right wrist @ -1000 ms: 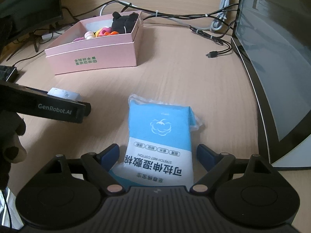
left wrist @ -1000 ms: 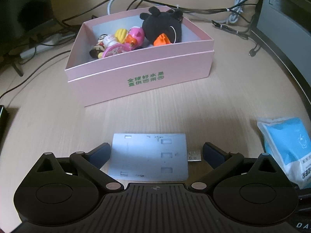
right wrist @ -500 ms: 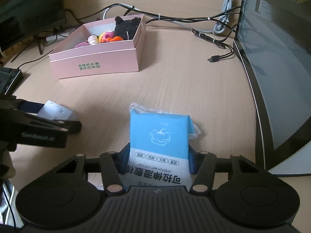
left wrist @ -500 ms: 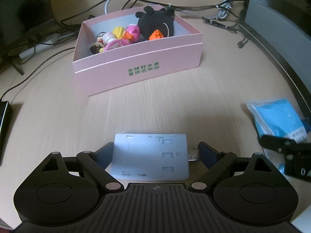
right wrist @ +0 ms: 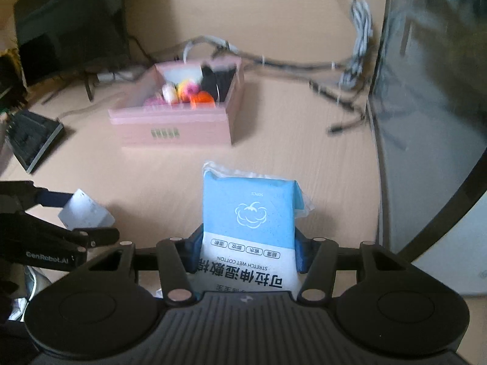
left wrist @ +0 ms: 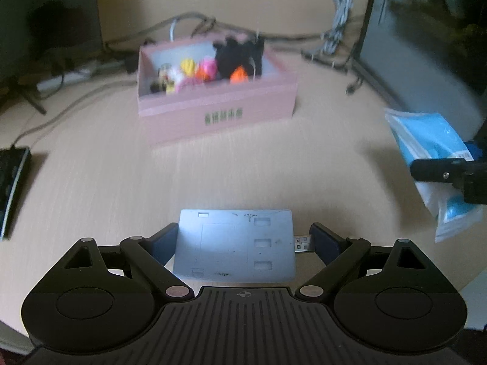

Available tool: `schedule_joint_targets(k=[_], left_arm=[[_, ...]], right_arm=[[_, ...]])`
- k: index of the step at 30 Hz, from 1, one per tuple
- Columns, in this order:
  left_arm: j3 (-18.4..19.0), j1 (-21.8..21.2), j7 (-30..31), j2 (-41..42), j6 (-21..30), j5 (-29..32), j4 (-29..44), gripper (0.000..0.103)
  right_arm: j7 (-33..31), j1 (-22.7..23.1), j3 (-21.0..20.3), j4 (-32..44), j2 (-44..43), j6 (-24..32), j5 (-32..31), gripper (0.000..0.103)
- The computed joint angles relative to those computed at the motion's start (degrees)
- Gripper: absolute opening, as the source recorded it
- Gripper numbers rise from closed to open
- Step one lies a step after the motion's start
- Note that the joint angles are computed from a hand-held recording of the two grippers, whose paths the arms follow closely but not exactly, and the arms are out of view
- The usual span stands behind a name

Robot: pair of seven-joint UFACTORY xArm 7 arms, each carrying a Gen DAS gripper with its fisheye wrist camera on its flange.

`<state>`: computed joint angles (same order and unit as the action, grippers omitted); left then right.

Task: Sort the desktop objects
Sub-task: 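Lift the adapter and wipes pack over the pink box and open both grippers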

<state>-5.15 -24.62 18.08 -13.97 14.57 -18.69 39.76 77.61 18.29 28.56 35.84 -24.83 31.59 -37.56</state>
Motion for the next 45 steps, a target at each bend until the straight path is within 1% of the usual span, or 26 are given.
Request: schedule_joint_targets(k=[2, 4, 7, 9, 12, 13, 15, 20, 25, 27, 28, 30, 31, 32, 34, 36, 37, 39, 42, 44, 45], left_arm=[[0.93, -0.88, 1.78, -0.2, -1.21, -1.34, 1.58, 0.094], [1.99, -1.79, 3.91, 0.5, -2.48, -2.88, 4.35, 0.094], [2.56, -2.03, 6.66, 3.07, -4.36, -4.24, 9.87, 0.094], [2.63, -1.92, 8.75, 5.64, -4.91, -5.6, 14.13, 0.094], [1.6, -0.88, 11.68, 9.38, -5.47, -8.28, 20.13, 0.094], [1.17, -0.43, 12.88, 10.39, -5.35, -9.48, 21.82, 0.094], [0.19, 0.71, 15.13, 12.36, -4.78, -11.43, 24.88, 0.094], [-2.91, 4.54, 18.97, 16.03, -4.24, -13.72, 29.39, 0.094], [-4.65, 8.48, 22.59, 18.42, -3.83, -17.29, 31.15, 0.095], [-4.68, 9.72, 22.18, 19.8, -3.6, -16.5, 31.38, 0.094], [-4.46, 10.18, 20.66, 20.64, -2.94, -15.09, 31.66, 0.094], [-4.19, 11.03, 17.31, 22.57, -0.58, -12.27, 32.74, 0.094], [-4.24, 11.45, 16.08, 23.52, 0.53, -11.11, 33.29, 0.094], [-4.49, 11.89, 15.36, 24.13, 1.27, -10.32, 33.51, 0.094], [-5.24, 12.79, 15.03, 25.24, 2.68, -9.61, 33.94, 0.095], [-5.85, 13.28, 15.06, 26.02, 3.61, -8.8, 34.24, 0.095], [-6.09, 13.41, 15.13, 26.67, 4.08, -8.32, 34.81, 0.095], [-6.55, 13.59, 15.1, 28.56, 5.13, -7.48, 37.03, 0.095], [-7.19, 13.41, 14.23, 31.27, 5.75, -6.1, 40.69, 0.095], [-7.83, 13.02, 13.56, 33.28, 4.68, -5.47, 43.32, 0.095], [-8.34, 12.81, 13.25, 34.43, 3.3, -5.42, 44.68, 0.095]], right_arm=[[-1.61, -0.42, 0.08, 1.77, -1.87, 1.54, -1.48, 0.053], [-2.75, -1.79, 0.46, 4.23, -3.39, 2.32, -3.47, 0.053], [-2.89, -5.36, 1.46, 8.18, -4.62, 0.86, -7.0, 0.053], [-1.6, -8.59, 2.8, 11.49, -3.94, -0.26, -9.56, 0.053], [2.63, -13.6, 5.71, 17.13, -0.66, -0.84, -14.2, 0.053], [4.1, -14.79, 6.53, 19.17, 0.88, -0.61, -16.18, 0.053], [5.78, -15.6, 7.06, 22.99, 4.23, 0.07, -19.7, 0.053], [6.71, -14.94, 6.48, 31.11, 13.12, 1.15, -26.35, 0.053], [6.74, -12.07, 4.24, 38.99, 24.1, 1.19, -28.75, 0.053], [5.81, -10.38, 3.12, 43.28, 29.87, 2.58, -29.75, 0.053], [4.46, -9.7, 2.45, 44.89, 32.25, 2.43, -29.12, 0.054], [2.78, -8.79, 0.94, 47.35, 36.54, 0.97, -27.47, 0.059], [2.55, -8.21, 0.15, 47.95, 37.81, 0.69, -27.2, 0.071], [3.36, -7.42, -0.86, 48.2, 38.59, 0.68, -27.91, 0.082], [5.92, -5.72, -3.02, 47.27, 38.5, 0.67, -30.44, 0.087], [7.42, -4.15, -4.84, 45.61, 37.68, 1.83, -31.66, 0.089], [8.44, -3.35, -5.7, 44.3, 36.97, 2.77, -32.04, 0.092], [10.13, -2.0, -7.24, 40.51, 34.44, 5.12, -31.59, 0.095], [11.82, -0.47, -9.43, 35.94, 31.69, 7.1, -28.79, 0.096], [13.06, 0.32, -10.97, 32.96, 29.81, 7.0, -26.38, 0.096], [13.62, 0.78, -11.74, 31.87, 29.22, 7.0, -25.36, 0.096]])
